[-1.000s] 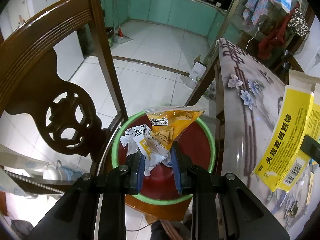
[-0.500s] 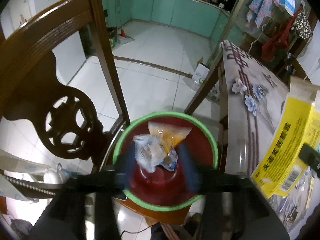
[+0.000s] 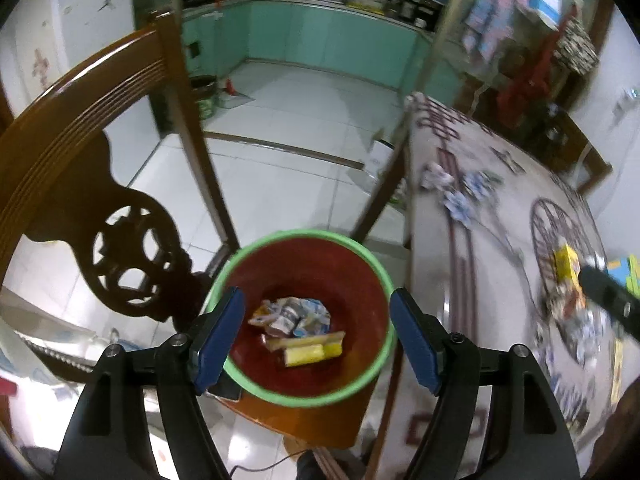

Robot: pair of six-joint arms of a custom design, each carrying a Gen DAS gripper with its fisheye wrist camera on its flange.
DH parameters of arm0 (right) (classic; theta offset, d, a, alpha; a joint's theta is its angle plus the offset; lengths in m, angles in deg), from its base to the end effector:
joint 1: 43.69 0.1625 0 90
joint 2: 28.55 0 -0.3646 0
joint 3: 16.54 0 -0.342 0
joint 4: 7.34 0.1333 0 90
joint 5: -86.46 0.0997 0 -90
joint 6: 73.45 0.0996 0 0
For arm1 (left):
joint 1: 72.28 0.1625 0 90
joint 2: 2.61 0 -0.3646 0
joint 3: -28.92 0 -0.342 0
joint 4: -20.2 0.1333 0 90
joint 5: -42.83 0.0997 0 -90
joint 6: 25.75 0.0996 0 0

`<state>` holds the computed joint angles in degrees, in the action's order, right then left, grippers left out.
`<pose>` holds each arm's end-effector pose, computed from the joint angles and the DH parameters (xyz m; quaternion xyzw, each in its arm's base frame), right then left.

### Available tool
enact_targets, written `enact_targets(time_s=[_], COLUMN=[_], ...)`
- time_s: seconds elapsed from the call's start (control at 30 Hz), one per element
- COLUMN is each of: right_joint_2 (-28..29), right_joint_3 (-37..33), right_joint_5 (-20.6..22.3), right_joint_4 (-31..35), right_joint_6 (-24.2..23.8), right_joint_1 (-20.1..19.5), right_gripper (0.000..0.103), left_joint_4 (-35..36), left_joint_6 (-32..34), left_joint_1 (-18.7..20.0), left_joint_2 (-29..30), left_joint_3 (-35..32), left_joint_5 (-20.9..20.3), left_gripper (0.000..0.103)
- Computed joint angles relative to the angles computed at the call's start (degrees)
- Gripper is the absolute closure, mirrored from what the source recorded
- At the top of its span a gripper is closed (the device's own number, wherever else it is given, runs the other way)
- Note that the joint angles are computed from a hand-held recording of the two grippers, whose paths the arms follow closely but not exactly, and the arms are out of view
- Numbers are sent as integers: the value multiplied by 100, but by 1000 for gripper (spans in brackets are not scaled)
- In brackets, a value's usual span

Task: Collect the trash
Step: 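Grasp a clear plastic bottle with the left gripper while the right grasps a dark cigarette box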

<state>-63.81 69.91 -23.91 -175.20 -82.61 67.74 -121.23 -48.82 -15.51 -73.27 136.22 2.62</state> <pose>0.3268 -0.5626 0.0678 0.2133 -0.9345 0.2441 0.1468 -0.1032 -0.5396 0.2657 0.0257 0.9008 -0.2999 0.3130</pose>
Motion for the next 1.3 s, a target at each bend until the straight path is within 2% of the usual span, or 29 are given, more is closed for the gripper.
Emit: enact_targets(time_s=[0.17,0.33,0.5,0.63,0.73,0.77,0.83,0.93,1.0,1.03,1.07,1.1,1.13,1.3], right_joint_2=[-752,-1591,-2833,-3823,-4286,-4432,-4720,-4967,-5075,-5061,-5067,-5073,-5167,-5952], right_joint_3=[1055,2052,3055,3874,4426,4575,4766,4895,4991,5045,5062,5029,5015,5148], right_joint_5=[-278,-1107,-1654,-1861,-2028,-1984,-1621,-660,-36,-8,-75,-79,17,805], right_joint_4=[-740,-1298,-1076,-842,-934,-934,-661,-324,-272,-480,-519,-514,-443,-324], right_joint_6=[343,482,749,1379,1691,1719,1720,1580,1248,968,696,464,330,315], right_joint_1=[-240,-603,-1177,-1835,-2224,-2348,-2706,-3348,-3709,-3726,-3734,-3763,-3870,-4731], right_gripper=[50,50,50,50,50,50,50,50,52,55,70,92,96,96], left_joint_4=[112,45,13,96,54,13,-104,-48,19,45,86,173,289,1182], left_joint_6=[52,73,-138,-261,-210,-157,25,340,461,497,524,544,549,522], left_joint_1=[-251,-559,-888,-1145,-1350,-1422,-1548,-1746,-1830,-1862,-1884,-1903,-1918,-1923], left_joint_2=[191,465,903,1400,1870,2058,2430,3113,3538,3742,3942,4160,4356,5388], left_joint_3=[11,-11,-91,-333,-669,-817,-1103,-1759,-2241,-2485,-2734,-3015,-3273,-4614], left_joint_5=[-182,-265,-427,-691,-1018,-1174,-1475,-1720,-1909,-1989,-2051,-2096,-2137,-2335], left_gripper=[28,27,27,27,27,26,24,24,24,23,23,22,22,21])
